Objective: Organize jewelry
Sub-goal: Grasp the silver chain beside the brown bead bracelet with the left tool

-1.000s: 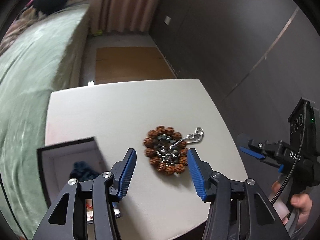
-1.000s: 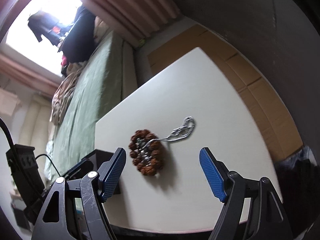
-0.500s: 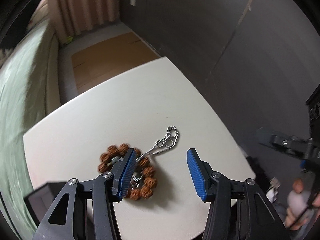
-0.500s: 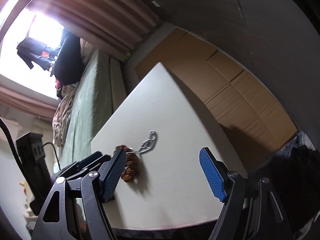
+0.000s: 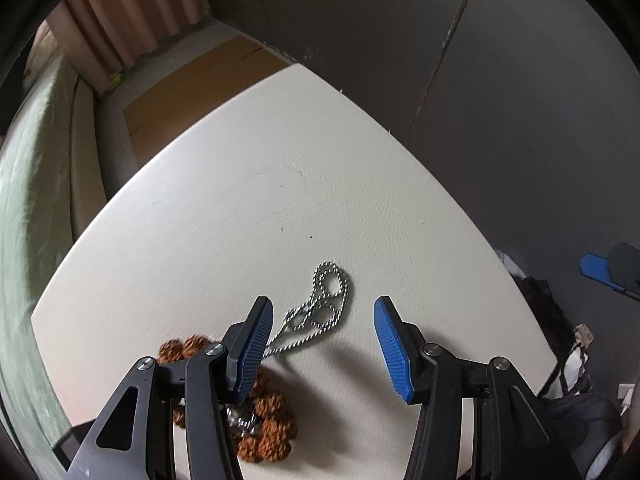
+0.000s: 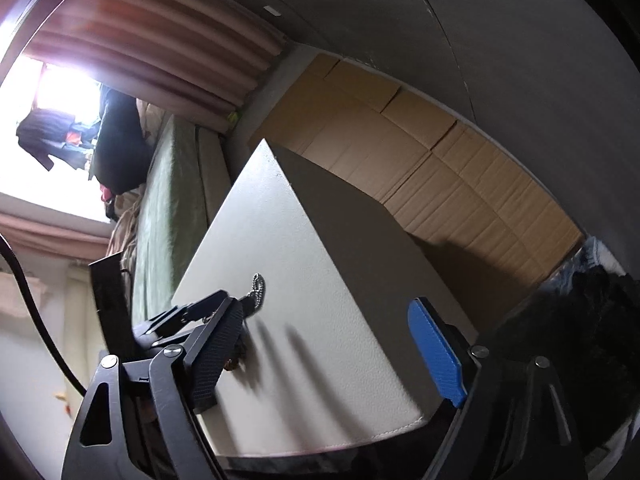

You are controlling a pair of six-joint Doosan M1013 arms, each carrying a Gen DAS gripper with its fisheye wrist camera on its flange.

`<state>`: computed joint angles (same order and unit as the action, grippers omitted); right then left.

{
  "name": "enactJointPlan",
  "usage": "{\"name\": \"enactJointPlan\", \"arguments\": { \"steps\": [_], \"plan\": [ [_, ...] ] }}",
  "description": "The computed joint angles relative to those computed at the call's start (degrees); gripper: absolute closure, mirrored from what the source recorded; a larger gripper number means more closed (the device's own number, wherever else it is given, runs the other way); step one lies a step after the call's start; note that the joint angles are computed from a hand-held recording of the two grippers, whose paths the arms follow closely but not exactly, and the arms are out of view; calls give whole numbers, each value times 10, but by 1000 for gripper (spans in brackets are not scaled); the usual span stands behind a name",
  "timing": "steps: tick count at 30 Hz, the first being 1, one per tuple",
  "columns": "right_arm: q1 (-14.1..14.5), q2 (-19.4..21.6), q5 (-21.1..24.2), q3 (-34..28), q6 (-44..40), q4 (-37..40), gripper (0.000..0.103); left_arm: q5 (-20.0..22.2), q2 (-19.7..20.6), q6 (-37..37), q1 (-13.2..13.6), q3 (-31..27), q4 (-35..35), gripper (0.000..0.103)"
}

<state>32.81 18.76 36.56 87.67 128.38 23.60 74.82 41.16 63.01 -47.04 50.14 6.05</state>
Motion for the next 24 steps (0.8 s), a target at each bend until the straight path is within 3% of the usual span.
{"name": "enactJointPlan", "arguments": {
  "steps": [4, 10, 11, 12, 15, 17, 24],
  "plan": [
    [4, 5, 10, -9, 13, -26, 13, 15, 14, 9, 3, -13, -7, 49],
    [8, 13, 27, -21, 8, -36, 13, -25, 0, 7, 0, 15, 3, 50],
    [9, 14, 28, -21, 10, -42, 13, -32, -4, 10, 0, 21, 5, 60],
    [10, 15, 30, -24, 16, -50, 13, -36, -9, 11, -2, 27, 6, 83],
    [12, 16, 32, -27, 18, -53, 13, -31, -12, 12, -2, 30, -3, 99],
    [12, 19, 33, -30, 9, -45, 13, -26, -15, 12, -2, 32, 0, 99],
    [22, 30, 43, -47, -1, -54, 13, -73, -64, -25, 1, 81, 18, 99]
  ]
}}
